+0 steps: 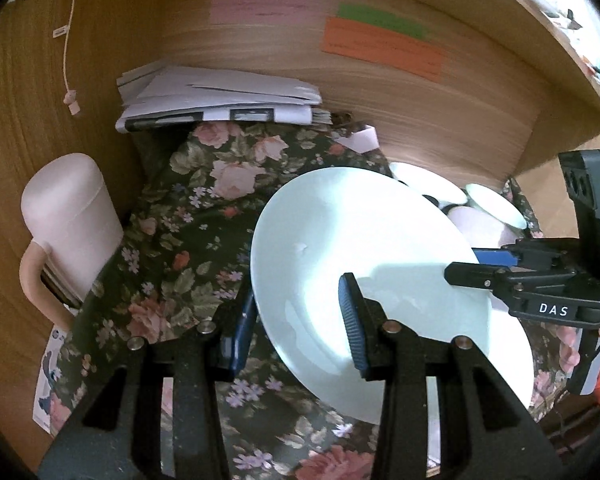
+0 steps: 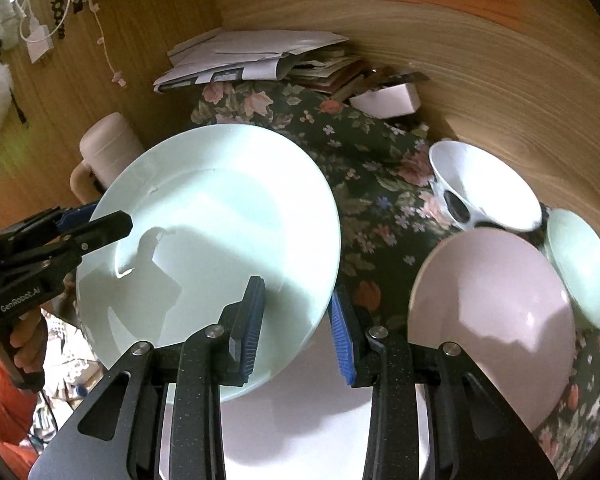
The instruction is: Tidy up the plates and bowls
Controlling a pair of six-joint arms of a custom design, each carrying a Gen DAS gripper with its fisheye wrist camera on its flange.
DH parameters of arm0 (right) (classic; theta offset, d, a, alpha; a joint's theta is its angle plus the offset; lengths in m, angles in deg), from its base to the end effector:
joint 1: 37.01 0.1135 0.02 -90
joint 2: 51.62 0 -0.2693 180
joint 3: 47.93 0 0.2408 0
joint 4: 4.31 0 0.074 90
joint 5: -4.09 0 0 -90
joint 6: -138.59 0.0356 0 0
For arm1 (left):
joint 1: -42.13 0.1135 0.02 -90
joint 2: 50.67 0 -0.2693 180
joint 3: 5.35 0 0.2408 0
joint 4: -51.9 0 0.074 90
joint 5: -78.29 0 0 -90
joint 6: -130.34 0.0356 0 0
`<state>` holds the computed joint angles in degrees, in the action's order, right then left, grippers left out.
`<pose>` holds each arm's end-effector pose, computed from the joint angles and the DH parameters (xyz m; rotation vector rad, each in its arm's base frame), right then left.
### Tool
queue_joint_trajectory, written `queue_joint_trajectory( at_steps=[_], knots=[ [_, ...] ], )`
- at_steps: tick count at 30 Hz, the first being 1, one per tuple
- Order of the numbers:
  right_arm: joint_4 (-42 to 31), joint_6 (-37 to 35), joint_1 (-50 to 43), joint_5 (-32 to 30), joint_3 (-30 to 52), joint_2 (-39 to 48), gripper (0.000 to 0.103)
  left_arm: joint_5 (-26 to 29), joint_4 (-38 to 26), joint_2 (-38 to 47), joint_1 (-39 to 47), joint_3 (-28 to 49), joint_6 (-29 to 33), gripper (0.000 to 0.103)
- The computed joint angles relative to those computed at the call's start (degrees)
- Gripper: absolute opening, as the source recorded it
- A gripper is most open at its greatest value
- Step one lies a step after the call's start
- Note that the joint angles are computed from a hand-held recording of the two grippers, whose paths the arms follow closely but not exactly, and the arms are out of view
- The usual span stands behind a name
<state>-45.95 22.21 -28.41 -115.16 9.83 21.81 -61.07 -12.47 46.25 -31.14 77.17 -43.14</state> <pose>0.2266 0.0519 0.2182 -0.9177 2.2867 0.5220 0.1136 -0.2839 0.2256 -0.3030 2.2434 -0.0084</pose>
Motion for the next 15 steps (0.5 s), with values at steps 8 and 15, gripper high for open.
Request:
queue_joint_trajectory(
  at_steps=[8, 15],
  knots=[
    [-3.6, -6.1, -7.5, -3.8, -2.1, -1.8, 0.029, 0.3, -0.3, 3.9, -2.4, 3.7, -1.4, 0.040],
    [-6.2, -10.0, -12.3, -5.7, -2.9, -1.2, 0.029, 0.7, 1.4, 6.5, -4.0, 5.4, -2.0, 0.040]
  ],
)
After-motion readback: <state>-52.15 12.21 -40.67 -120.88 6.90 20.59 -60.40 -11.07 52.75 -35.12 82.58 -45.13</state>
